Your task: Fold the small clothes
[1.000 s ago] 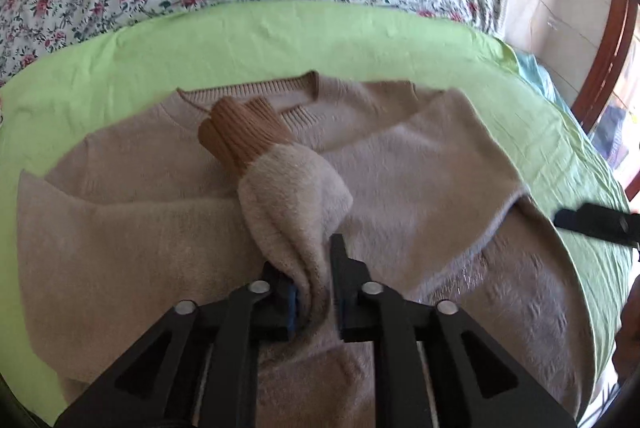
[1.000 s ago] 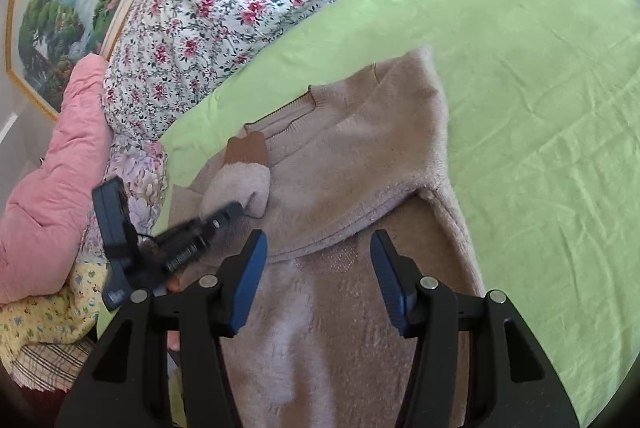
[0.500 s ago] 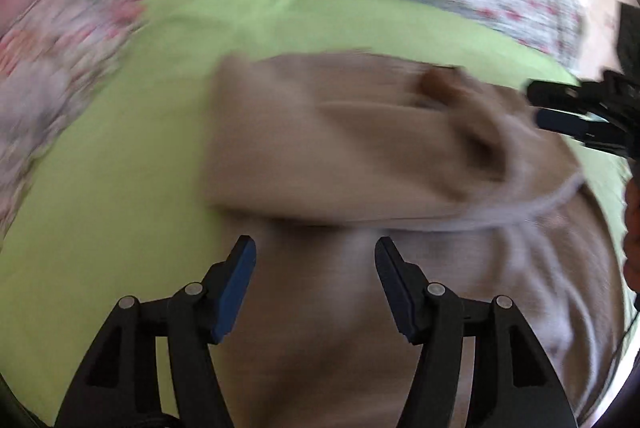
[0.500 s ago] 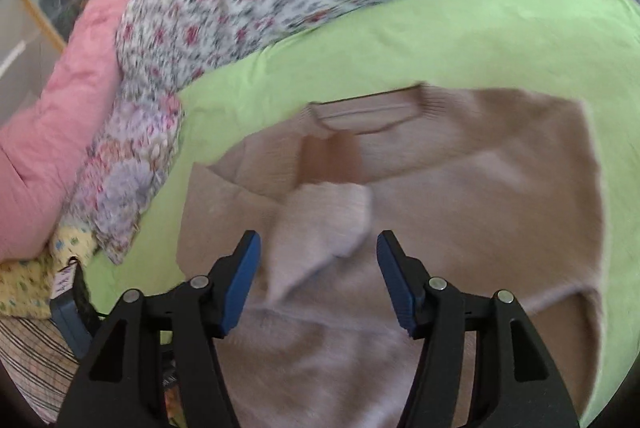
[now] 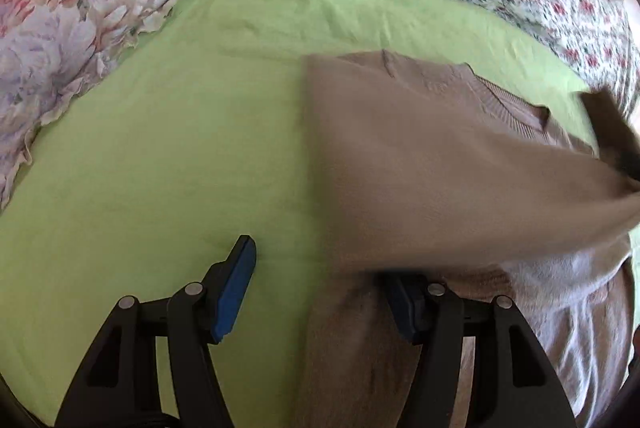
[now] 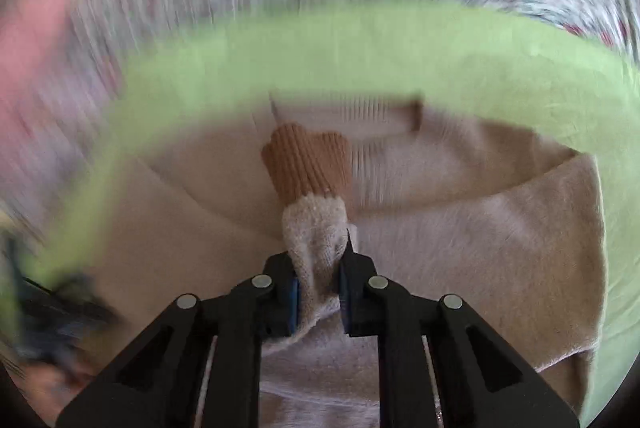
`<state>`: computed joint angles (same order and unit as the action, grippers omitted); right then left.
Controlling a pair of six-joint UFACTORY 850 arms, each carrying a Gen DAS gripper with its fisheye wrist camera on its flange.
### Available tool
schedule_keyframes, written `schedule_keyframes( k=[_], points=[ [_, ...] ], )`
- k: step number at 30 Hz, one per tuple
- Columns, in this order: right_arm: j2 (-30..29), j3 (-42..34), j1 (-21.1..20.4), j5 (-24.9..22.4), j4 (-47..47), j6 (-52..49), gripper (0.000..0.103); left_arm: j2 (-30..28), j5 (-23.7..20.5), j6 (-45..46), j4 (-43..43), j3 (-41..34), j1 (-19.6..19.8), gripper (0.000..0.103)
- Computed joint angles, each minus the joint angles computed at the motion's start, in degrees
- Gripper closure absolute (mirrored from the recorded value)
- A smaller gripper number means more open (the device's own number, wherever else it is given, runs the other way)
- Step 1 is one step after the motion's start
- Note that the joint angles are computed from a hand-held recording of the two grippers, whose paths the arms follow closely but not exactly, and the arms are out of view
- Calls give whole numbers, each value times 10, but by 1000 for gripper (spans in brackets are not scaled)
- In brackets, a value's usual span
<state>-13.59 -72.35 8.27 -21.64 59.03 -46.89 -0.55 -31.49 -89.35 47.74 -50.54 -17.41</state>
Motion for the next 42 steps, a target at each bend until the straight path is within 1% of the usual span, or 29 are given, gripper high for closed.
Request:
schedule_keyframes(
  k=[1,2,3,4,5,6,7,10,15,17,18,19,20,22,23,24,25,27,28,29,30,31,34,35,36,38,40,41,42],
  points=[
    [12,16,-16,12,42,-24,87,-2,10,2,-1,0,3,38],
    [12,21,-31,0,60,-23,86,-5,3,-2,1,-3,1,38],
    [1,16,-47,-36,54,-6,81,-10,-11,-3,2,-9,-3,38],
    [-17,7,-60,-75,24,24,81,-12,-18,-4,3,-12,-5,38],
    [-29,5,-66,-89,-20,70,81,-11,-17,-7,2,-11,-5,38],
    [-33,9,-70,-98,-40,93,81,-9,-15,-10,2,-10,-4,38],
    [-35,15,-76,-107,-36,95,81,-8,-12,-8,0,-9,-2,38],
    [-25,45,-102,-135,38,57,75,-3,-15,-6,-2,-4,-6,38],
    [-6,73,-135,-155,120,25,71,5,-14,-21,5,6,-9,38],
    [-9,63,-128,-136,107,43,71,5,-16,-26,4,6,-9,38],
    [-12,56,-126,-128,112,34,77,4,-19,-30,5,5,-10,38],
    [-12,50,-126,-128,140,1,89,5,-22,-36,8,4,-12,38],
    [-5,52,-130,-132,192,-54,94,6,-25,-46,13,5,-13,38],
    [31,69,-140,-152,312,-174,94,9,-24,-65,21,9,-15,38],
    [43,80,-140,-144,347,-226,94,10,-23,-72,22,11,-15,38],
    [51,88,-133,-112,359,-253,94,9,-21,-73,21,12,-15,38],
    [49,90,-132,-99,350,-256,94,7,-24,-74,20,11,-16,38],
    [33,88,-138,-110,293,-211,94,4,-33,-75,24,8,-20,38],
    [23,83,-141,-112,242,-163,94,4,-35,-76,25,8,-22,38],
    [18,83,-142,-109,192,-109,91,4,-34,-77,24,9,-22,38],
    [16,85,-145,-113,167,-75,91,5,-31,-77,22,10,-20,38],
    [14,91,-151,-123,162,-62,91,5,-28,-77,21,11,-19,38],
    [15,96,-155,-122,157,-58,90,7,-23,-72,14,12,-15,38],
    [21,99,-157,-112,159,-70,90,9,-21,-74,12,13,-14,38],
    [28,100,-151,-89,158,-82,90,11,-16,-75,9,15,-11,38],
    [36,99,-145,-59,115,-52,90,16,-1,-63,-9,20,-3,38],
    [25,82,-152,-80,46,18,90,21,0,-44,-27,21,-2,38],
    [25,82,-157,-94,44,23,90,26,-6,-33,-33,22,-6,38],
    [33,88,-165,-115,66,4,90,31,-10,-24,-36,24,-11,38]
  ],
)
